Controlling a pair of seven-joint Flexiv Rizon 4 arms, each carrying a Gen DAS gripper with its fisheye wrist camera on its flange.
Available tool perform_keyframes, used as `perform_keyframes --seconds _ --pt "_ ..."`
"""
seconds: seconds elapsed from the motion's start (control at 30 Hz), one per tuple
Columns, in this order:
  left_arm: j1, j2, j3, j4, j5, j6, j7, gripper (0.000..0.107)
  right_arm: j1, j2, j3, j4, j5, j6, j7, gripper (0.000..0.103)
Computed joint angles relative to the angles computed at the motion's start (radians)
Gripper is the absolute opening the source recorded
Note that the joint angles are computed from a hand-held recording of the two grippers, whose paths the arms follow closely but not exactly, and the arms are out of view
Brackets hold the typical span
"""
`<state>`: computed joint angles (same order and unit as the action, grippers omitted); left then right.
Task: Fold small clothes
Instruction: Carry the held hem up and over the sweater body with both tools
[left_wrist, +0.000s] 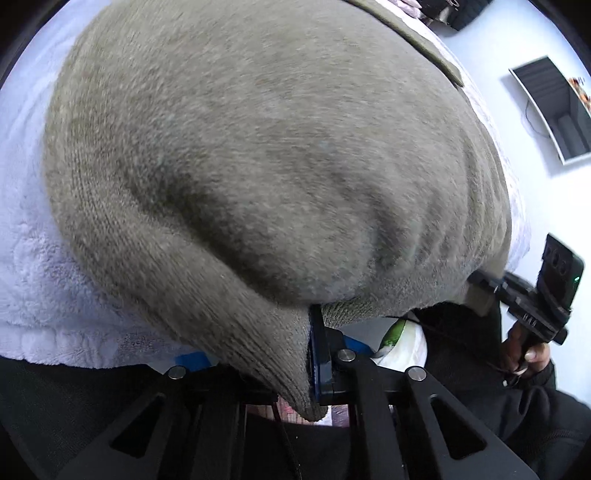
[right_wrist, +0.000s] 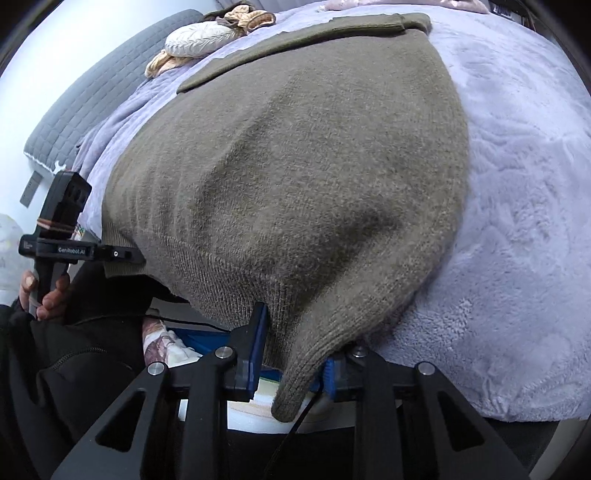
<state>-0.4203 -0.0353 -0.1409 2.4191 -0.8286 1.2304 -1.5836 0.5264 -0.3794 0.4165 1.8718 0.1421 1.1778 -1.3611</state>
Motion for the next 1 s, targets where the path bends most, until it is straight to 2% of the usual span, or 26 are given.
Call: perform_keyframes --seconds 0.03,0.17,0.27,0.37,0.53,0.63,0.83,0.93,1.0 --pt "0.005 0.007 0.006 -0.007 0.065 -0.010 -0.036 0.013 0.001 0.007 0.003 0.007 0.000 0.016 -0.007 0.009" --pt "0.022 0.056 0.026 -0.003 0.215 -0.029 -0.094 0.013 0.000 0.038 0.014 0.023 0.011 0.065 -0.021 0.009" --pt "0.024 0.084 0.034 -0.001 0.259 -0.012 -0.098 0.013 -0.002 0.058 0.022 0.024 0.017 0.092 -0.032 0.009" --pt "0.020 0.109 0.045 0.010 0.260 0.006 -0.073 0.013 -0.008 0.078 0.035 0.021 0.029 0.117 -0.064 0.009" --pt "-0.055 0.146 0.060 0.057 0.107 0.193 0.049 0.013 -0.033 0.102 0.068 0.014 0.099 0.188 -0.121 0.009" --pt "-0.085 0.214 0.094 0.098 0.089 0.236 0.076 0.013 -0.073 0.100 0.110 -0.016 0.179 0.217 -0.176 0.009" --pt "-0.098 0.239 0.139 0.094 0.115 0.289 0.071 0.013 -0.033 0.100 0.072 -0.038 0.155 0.267 -0.154 0.009" --pt "-0.066 0.230 0.142 0.074 0.152 0.272 0.047 0.013 -0.032 0.090 0.066 -0.051 0.135 0.292 -0.129 0.009" --pt "-0.014 0.210 0.116 0.042 0.227 0.251 -0.012 0.013 -0.021 0.080 0.049 -0.060 0.106 0.305 -0.098 0.009"
